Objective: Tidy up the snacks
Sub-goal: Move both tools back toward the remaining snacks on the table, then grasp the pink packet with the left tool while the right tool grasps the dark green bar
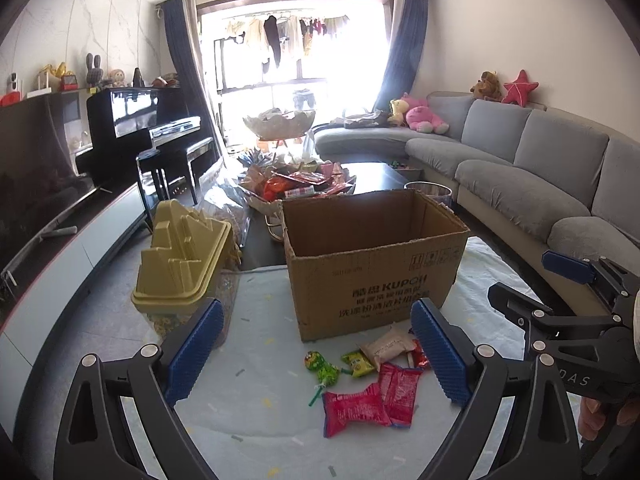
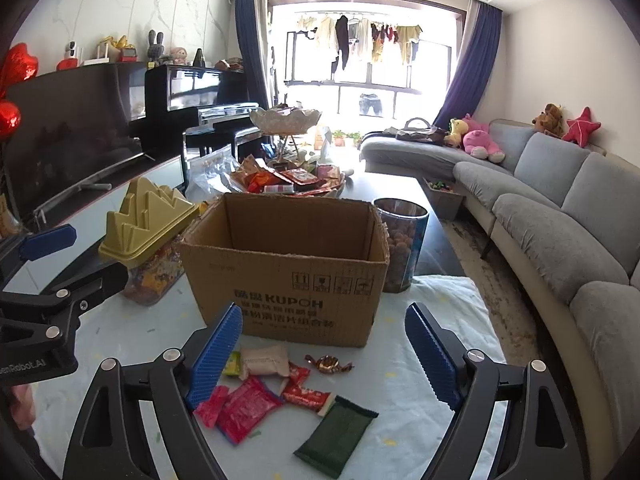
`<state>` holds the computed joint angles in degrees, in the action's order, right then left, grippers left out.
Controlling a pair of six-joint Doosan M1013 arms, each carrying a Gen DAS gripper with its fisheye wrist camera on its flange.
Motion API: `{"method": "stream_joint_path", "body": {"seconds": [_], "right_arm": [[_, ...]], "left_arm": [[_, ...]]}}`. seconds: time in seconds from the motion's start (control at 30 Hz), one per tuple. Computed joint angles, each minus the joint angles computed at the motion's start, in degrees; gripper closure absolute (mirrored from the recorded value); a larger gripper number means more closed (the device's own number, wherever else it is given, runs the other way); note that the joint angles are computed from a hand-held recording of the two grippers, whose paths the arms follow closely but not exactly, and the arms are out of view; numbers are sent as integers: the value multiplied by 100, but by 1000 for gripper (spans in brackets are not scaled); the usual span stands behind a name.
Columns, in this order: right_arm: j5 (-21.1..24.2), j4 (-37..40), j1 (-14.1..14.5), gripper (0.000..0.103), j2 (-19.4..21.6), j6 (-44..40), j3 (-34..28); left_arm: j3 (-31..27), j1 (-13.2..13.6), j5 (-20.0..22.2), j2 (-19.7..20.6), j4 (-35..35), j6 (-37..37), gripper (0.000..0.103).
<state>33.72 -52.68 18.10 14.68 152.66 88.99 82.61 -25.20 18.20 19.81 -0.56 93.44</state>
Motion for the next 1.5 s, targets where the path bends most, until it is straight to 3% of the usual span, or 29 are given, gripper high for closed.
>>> {"method": "stream_joint_path", "body": {"seconds": [0.23, 0.4, 0.87, 1.13, 1.33, 1.5], "right_arm": [[14, 187, 99, 17, -149, 142, 320], [84, 466, 137, 17, -240, 100, 516], [180, 1805, -6, 17, -199, -587, 742], [217, 2080, -92, 17, 5, -718, 687], [363, 2173, -197, 17, 206, -758, 550], [497, 2132, -255, 17, 358, -837, 412]], "left_arm": [[457, -36, -31, -216, 176, -254, 6], [632, -29, 156, -234, -374, 122, 6], [712, -88, 446, -7, -249, 32, 6], [481, -68, 631, 293, -445, 190, 8], [186, -84, 908, 558, -120, -147, 23], [-15, -39, 1087, 732, -533, 95, 29]]}}
